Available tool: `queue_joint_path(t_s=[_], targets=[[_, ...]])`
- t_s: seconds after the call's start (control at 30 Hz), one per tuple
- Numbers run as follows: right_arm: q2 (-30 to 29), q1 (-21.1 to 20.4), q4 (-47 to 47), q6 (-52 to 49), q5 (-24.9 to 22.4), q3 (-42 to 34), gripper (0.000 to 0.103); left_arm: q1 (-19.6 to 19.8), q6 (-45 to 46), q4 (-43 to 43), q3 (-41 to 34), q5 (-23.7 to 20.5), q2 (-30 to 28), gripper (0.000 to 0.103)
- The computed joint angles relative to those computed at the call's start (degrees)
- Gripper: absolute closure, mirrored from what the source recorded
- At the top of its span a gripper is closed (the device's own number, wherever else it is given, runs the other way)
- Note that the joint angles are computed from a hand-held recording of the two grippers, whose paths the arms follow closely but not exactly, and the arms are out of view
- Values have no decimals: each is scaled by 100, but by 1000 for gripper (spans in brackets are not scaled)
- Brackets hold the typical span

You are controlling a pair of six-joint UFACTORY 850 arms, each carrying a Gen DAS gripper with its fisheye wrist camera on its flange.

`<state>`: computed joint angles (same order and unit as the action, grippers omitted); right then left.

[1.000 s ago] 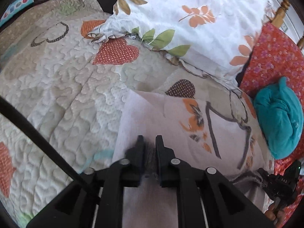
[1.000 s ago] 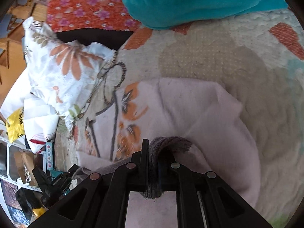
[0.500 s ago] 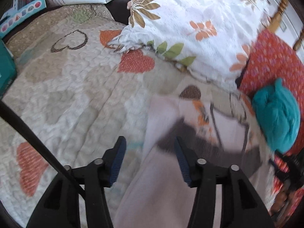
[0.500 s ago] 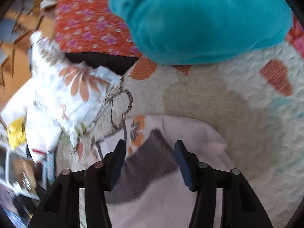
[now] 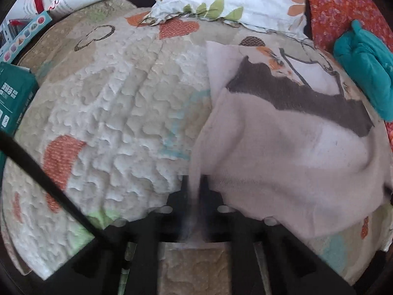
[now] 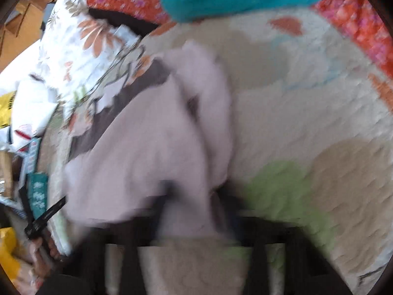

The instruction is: Fold small clothes

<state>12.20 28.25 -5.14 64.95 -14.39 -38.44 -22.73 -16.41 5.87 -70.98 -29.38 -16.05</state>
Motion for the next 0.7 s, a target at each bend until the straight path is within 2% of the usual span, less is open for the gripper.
queue_joint_path(t_s=[0.03,0.1,0.13,0.2,0.23,0.27,0.33,0.37,0.47,0.5,0.53,0.57,0.7], targets=[[36,-73,377,-360,-101,17,93,19,-205,138,-36,-52,27,98],[142,-154,413,-360,-383,-20,95,46,-738,623,-79,-179,89,98],[179,-169,70,0,-668,-49,97,71,-903,709,-69,-236,119,98],[191,-47,-1015,1199,-1339,-135,97,57,-1668,1429,-33,-481,200,99],[178,14,-1451,1799,-1716,-132,97,86,-1865,1585,62,-474,299,99],[218,78,-1732,2269,-1854,-63,96,145,-1871,1501,156,-414,391,98],[696,118,-1944,2784,-1526,299,96,314,-1544,902,350,-314,651,92],[833,158,-2059,2825,-1539,337,94,327,-1505,821,436,-239,779,90],[954,381,-2639,2991,-1558,193,90,155,-2002,1313,508,-160,974,68],[894,418,-2750,2954,-1473,83,86,89,-2146,1419,495,-99,1005,57],[781,392,-2757,2741,-1309,-45,77,40,-2242,1461,472,-39,1010,47],[655,363,-2721,2529,-1215,-169,65,-7,-2342,1479,446,38,1007,45],[-231,234,-2681,1683,-1149,-1024,53,-14,-2232,882,259,470,789,41]])
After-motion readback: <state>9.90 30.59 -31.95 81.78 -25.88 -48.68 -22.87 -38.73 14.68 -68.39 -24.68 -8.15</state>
